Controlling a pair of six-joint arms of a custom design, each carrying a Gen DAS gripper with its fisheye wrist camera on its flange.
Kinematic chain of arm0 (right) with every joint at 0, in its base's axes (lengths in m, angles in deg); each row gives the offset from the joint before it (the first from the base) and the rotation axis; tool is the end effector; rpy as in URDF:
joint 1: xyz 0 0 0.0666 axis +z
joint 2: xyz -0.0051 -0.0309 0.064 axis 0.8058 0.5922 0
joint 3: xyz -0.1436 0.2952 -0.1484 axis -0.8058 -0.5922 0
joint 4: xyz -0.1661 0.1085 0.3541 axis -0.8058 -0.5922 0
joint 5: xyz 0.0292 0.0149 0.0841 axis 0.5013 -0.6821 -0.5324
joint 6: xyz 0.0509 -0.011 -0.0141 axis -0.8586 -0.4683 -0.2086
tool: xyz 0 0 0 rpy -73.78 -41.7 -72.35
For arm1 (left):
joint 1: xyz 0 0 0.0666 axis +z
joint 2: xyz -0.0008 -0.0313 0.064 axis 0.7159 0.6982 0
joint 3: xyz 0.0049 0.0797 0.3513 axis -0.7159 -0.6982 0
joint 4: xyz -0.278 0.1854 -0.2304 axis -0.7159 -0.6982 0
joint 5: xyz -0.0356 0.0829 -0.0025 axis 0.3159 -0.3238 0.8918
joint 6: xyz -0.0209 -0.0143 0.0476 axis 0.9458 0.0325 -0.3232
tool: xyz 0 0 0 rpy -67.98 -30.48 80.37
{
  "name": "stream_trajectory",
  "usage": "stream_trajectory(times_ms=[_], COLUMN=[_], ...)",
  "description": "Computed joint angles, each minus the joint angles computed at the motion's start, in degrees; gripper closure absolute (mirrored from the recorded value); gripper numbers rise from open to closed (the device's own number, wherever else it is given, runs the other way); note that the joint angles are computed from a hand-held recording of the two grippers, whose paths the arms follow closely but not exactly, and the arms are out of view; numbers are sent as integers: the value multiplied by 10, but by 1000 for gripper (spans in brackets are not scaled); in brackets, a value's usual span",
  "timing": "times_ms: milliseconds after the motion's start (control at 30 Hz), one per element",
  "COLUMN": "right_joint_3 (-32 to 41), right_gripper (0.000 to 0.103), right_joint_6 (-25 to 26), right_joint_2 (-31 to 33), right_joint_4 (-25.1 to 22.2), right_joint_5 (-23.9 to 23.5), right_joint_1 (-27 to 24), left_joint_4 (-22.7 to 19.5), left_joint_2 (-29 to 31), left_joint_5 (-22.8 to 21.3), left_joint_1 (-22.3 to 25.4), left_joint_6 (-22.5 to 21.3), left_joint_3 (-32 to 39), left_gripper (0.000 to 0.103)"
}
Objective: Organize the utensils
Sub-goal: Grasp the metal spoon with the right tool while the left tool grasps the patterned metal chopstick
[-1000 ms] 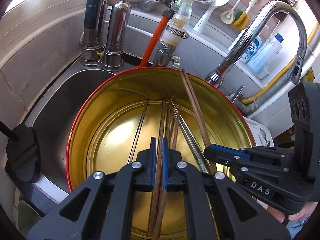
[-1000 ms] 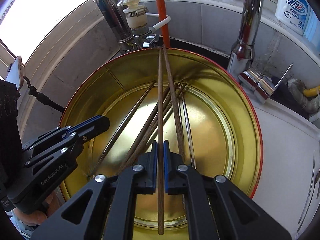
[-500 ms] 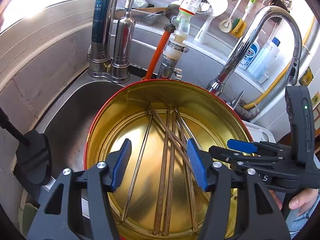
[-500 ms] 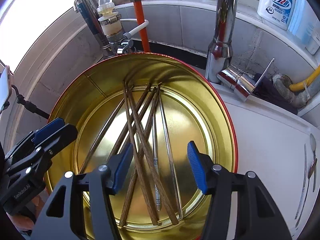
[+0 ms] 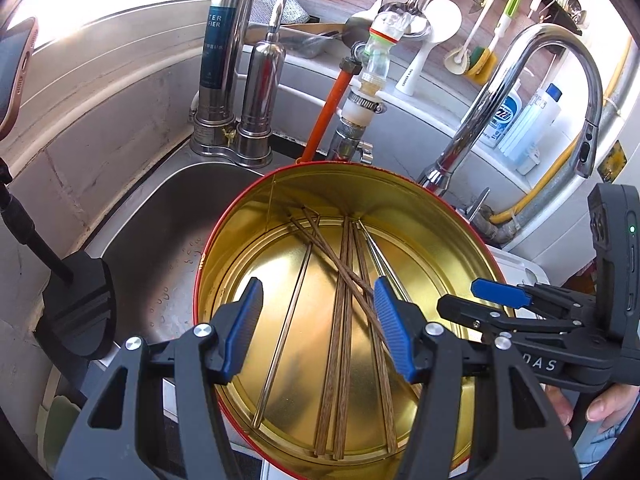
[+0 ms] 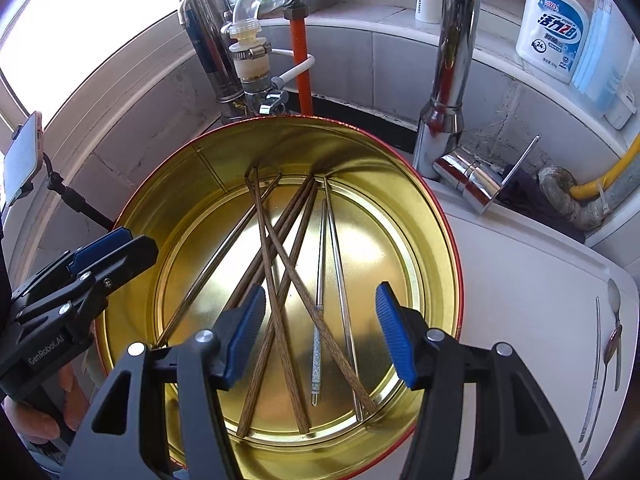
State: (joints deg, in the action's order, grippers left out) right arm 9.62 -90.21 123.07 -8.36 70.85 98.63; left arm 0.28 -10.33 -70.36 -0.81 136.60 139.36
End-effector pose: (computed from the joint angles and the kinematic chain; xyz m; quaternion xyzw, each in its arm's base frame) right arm 0.3666 0.3693 0.4132 -0.2659 0.9365 0.1475 0.1749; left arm 0.2602 -0.2525 0.4116 -0.1688 0.9210 -0.0919 0.3388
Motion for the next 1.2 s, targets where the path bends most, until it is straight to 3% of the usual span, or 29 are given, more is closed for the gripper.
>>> stream_trajectory(times_ms=[367,467,667,900,1033,1200], right_joint_3=[-69,-88,-139,-209,-247,-272], right_gripper=[12,12,12,12,12,12], right_joint_6=[-9,-11,-13,2,33,88], right_joint_2=[-71,-93,-156,-230,-268,-286], right_joint_4=[50,57,86,83,69,40], right_joint_5=[8,23,11,-13,-41,-84], right_joint_1=[-9,-16,-57,-154,-233,-343], left_joint_4=[-32,-38,-26,2,3,18], left_joint_2=[-2,6,45,133,217,330], left_joint_5=[-40,-46,-45,-44,-25,37], left_joint_1=[-42,-53,-77,-118,-136,-149], left_joint_6=[46,53,41,5,-10,-37], left_joint_3=[12,21,57,138,215,324], left_gripper=[27,25,24,24,24,24])
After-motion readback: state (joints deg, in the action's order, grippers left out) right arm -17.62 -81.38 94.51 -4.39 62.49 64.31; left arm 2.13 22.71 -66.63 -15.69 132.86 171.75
